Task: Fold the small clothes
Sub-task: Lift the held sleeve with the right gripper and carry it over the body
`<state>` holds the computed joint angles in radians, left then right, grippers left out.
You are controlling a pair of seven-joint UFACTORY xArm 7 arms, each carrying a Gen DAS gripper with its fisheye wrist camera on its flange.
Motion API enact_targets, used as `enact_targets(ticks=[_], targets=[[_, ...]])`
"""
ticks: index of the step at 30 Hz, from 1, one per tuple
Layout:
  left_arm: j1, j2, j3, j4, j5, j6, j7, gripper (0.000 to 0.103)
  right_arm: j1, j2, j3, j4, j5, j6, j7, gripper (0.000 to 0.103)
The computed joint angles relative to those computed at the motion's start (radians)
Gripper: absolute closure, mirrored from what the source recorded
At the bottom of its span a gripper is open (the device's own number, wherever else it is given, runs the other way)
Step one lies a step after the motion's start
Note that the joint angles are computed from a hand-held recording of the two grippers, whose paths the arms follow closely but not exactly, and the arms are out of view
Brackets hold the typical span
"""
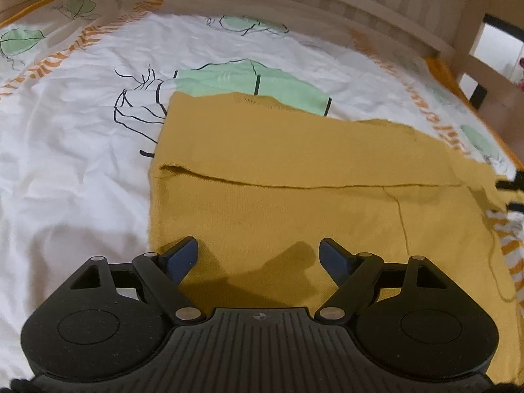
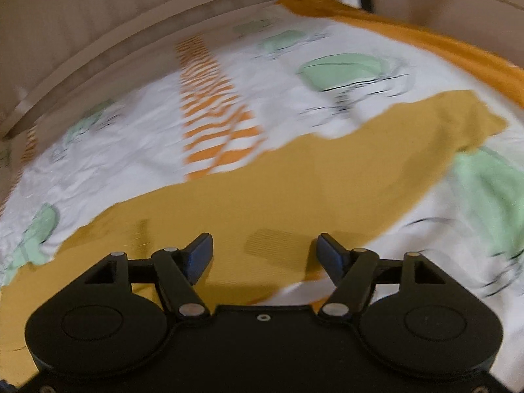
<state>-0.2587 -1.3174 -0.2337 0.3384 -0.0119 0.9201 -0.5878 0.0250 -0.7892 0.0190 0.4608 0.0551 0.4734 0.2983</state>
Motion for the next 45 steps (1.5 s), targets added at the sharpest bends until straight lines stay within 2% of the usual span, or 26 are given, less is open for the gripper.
enact_targets(ticks=[9, 17, 21, 25, 28, 30, 31, 32, 38, 41, 45], targets=[[-0.003, 0.005, -0.059, -0.032, 0.041, -0.045, -0.028, 0.022, -0.105, 0.074, -0.118, 0.051, -0.016, -0.034, -0.129, 0.03], [-0.027, -0.015, -0.094, -0.073, 0.094, -0.093, -0.06, 0.016, -0.226, 0.23, -0.155, 0.151, 0.011, -0.055, -0.107, 0.029], [-0.038, -0.019, -0.09, -0.083, 0.106, -0.103, -0.066, 0.014, -0.245, 0.307, -0.185, 0.189, 0.061, -0.067, -0.076, 0.029], [-0.043, -0.015, -0.097, -0.085, 0.117, -0.106, -0.072, 0.013, -0.212, 0.366, -0.233, 0.198, 0.157, -0.136, -0.094, 0.029], [-0.046, -0.013, -0.095, -0.085, 0.121, -0.107, -0.076, 0.012, -0.198, 0.4, -0.237, 0.203, 0.197, -0.193, -0.112, 0.029], [-0.047, -0.012, -0.094, -0.085, 0.124, -0.107, -0.077, 0.012, -0.201, 0.417, -0.226, 0.206, 0.205, -0.221, -0.106, 0.042], [-0.048, -0.012, -0.094, -0.085, 0.124, -0.107, -0.078, 0.012, -0.218, 0.427, -0.208, 0.212, 0.192, -0.218, -0.086, 0.062], [-0.048, -0.011, -0.093, -0.084, 0.125, -0.107, -0.078, 0.012, -0.238, 0.438, -0.188, 0.222, 0.172, -0.208, -0.06, 0.09], [-0.052, -0.007, -0.082, -0.08, 0.121, -0.103, -0.079, 0.012, -0.285, 0.403, -0.106, 0.225, 0.035, -0.2, 0.003, 0.09], [-0.052, 0.0, -0.068, -0.074, 0.115, -0.097, -0.069, 0.012, -0.257, 0.354, -0.095, 0.251, -0.002, -0.167, -0.017, 0.09], [-0.052, 0.021, -0.051, -0.057, 0.111, -0.082, -0.036, 0.012, -0.165, 0.273, -0.1, 0.311, 0.002, -0.093, -0.093, 0.09]])
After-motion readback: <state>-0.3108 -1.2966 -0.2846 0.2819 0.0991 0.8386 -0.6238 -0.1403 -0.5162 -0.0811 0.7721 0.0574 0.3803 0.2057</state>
